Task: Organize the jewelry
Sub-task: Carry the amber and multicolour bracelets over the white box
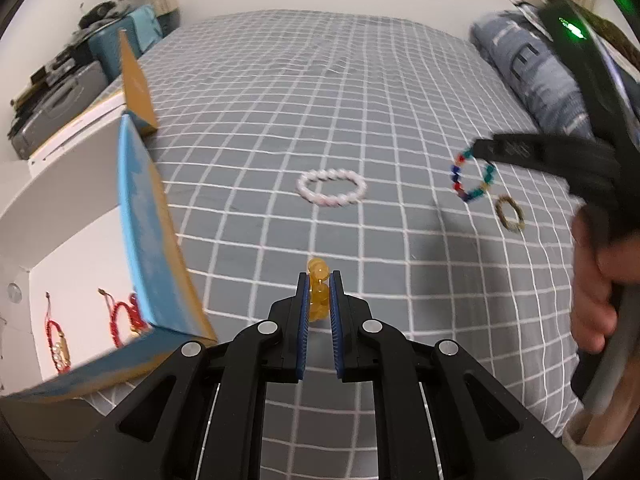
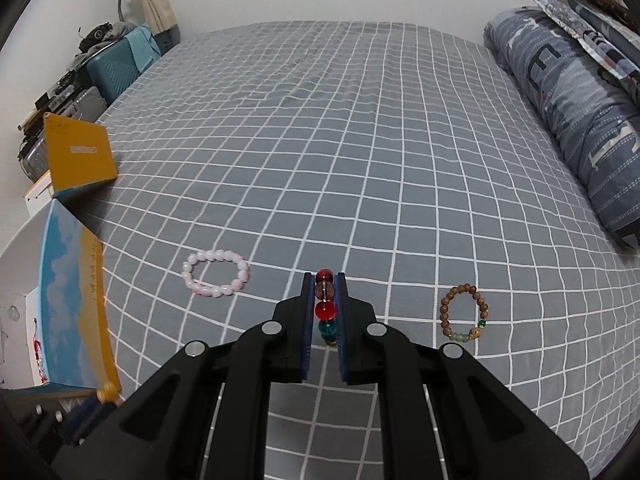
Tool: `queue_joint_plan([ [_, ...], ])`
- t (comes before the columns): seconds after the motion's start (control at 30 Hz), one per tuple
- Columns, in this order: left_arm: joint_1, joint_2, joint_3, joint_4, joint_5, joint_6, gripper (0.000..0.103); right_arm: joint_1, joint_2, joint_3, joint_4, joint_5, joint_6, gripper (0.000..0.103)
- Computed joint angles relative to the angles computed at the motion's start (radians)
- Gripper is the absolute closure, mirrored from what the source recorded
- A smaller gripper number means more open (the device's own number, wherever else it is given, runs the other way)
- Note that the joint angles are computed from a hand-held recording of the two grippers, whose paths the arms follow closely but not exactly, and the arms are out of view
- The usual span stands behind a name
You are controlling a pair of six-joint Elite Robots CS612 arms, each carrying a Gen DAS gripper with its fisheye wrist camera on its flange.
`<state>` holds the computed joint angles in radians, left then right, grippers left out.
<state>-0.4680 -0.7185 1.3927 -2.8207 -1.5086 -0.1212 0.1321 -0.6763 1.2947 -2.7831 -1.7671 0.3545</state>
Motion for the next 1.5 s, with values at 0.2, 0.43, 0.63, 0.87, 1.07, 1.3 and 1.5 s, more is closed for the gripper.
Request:
queue_joint_plan([
  [0.2,0.031,-0.005,-0.013,-0.004,0.01,-0.029,0.094,0.019,-0.007,-0.006,-0.021,-0.004,-0.024,0.094],
  [0.43,0.064,-0.04,0.019,-0.061,0.023,-0.054,0.094,0.049,-0.009,-0.03,-0.05,0.02,-0.056,0.094],
  [0.63,0.09,-0.059,0.036,-0.09,0.037,-0.074,0.094,0.078,0.01,-0.081,-0.043,0.05,-0.079,0.094],
  [0.87,0.117,-0.086,0.071,-0.132,0.08,-0.095,0.094,0.113,0.034,-0.139,-0.041,0.073,-0.11,0.094],
  [1.07,0.144,-0.092,0.073,-0.114,0.116,-0.135,0.094,0.142,0.058,-0.193,-0.032,0.099,-0.138,0.094],
  [1.3,0.173,-0.1,0.078,-0.097,0.146,-0.171,0.094,0.175,0.095,-0.267,0.004,0.126,-0.173,0.094],
  [1.5,0.191,-0.103,0.077,-0.078,0.173,-0.195,0.094,0.199,0.125,-0.32,0.038,0.141,-0.205,0.094],
])
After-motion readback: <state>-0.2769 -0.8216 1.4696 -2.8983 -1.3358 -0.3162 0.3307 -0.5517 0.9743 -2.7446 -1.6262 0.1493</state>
